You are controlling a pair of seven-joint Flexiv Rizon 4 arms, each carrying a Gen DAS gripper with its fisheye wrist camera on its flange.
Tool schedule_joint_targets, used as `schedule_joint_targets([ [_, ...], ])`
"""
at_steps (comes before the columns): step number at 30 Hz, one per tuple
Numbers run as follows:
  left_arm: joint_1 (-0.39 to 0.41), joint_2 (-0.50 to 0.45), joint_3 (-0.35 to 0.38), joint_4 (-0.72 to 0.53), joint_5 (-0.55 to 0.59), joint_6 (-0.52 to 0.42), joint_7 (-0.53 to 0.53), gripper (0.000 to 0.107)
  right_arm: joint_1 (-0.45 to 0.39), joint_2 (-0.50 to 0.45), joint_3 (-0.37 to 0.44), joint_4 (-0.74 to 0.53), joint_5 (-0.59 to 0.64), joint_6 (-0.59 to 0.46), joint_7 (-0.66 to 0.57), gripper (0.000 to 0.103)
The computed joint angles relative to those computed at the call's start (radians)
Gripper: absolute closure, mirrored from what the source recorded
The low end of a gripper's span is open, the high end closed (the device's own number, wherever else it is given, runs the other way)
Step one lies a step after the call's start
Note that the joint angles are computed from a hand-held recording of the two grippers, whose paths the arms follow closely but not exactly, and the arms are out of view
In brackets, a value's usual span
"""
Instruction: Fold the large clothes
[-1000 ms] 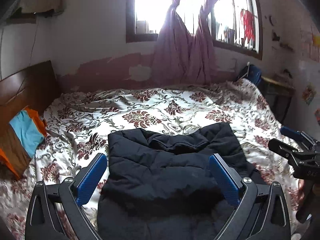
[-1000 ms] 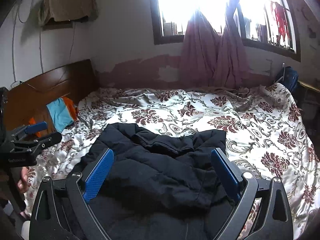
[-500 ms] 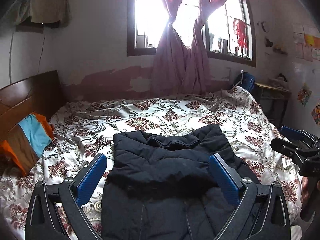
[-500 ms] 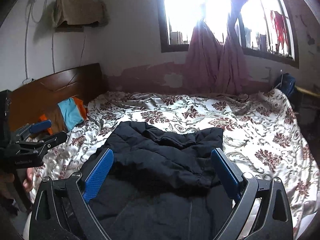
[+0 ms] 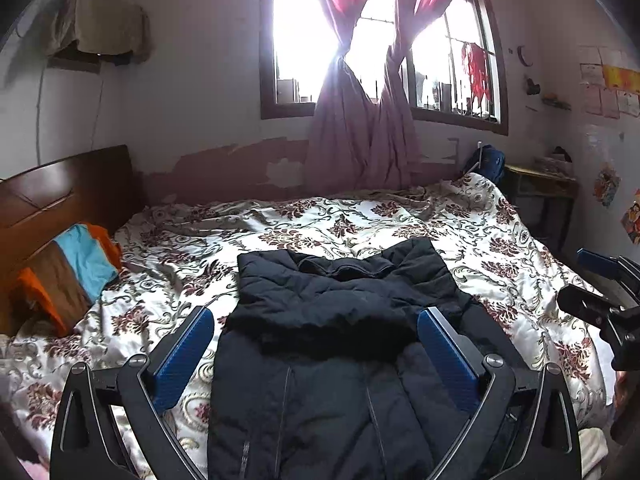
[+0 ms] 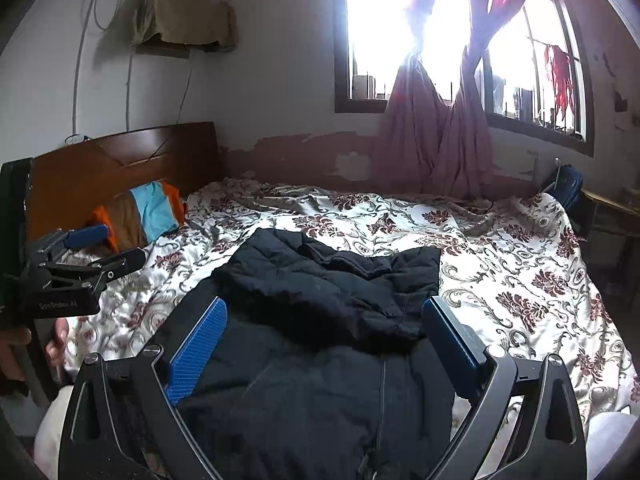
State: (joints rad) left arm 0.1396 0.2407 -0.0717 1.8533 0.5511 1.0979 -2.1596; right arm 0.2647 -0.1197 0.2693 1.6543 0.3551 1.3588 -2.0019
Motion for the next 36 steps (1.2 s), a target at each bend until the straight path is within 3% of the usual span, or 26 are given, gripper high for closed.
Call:
schedule_joint_targets([
  [6, -0.001, 0.075, -0.03, 0.064, 0.046, -0.017, -0.021, 0.004, -0.003, 0.062, -0.006, 0.093, 0.015, 0.037, -0.043, 0.007],
  [24, 0.057, 0.222, -0.088, 0.246, 0.012, 0.0, -0.038, 0.004, 0.042, 0.138, -0.059, 0.29, -0.087, 0.109, 0.033, 0.007],
  [30, 0.076, 0.272, -0.098, 0.303, 0.01, 0.0, -0.029, 0.004, 0.064, 0.162, -0.068, 0.337, -0.06, 0.155, -0.003, 0.007],
  [36, 0.07, 0.3, -0.074, 0.362, -0.042, 0.0, 0.015, 0.004, 0.061, 0.169, -0.074, 0.41, -0.17, 0.184, 0.054, 0.007],
])
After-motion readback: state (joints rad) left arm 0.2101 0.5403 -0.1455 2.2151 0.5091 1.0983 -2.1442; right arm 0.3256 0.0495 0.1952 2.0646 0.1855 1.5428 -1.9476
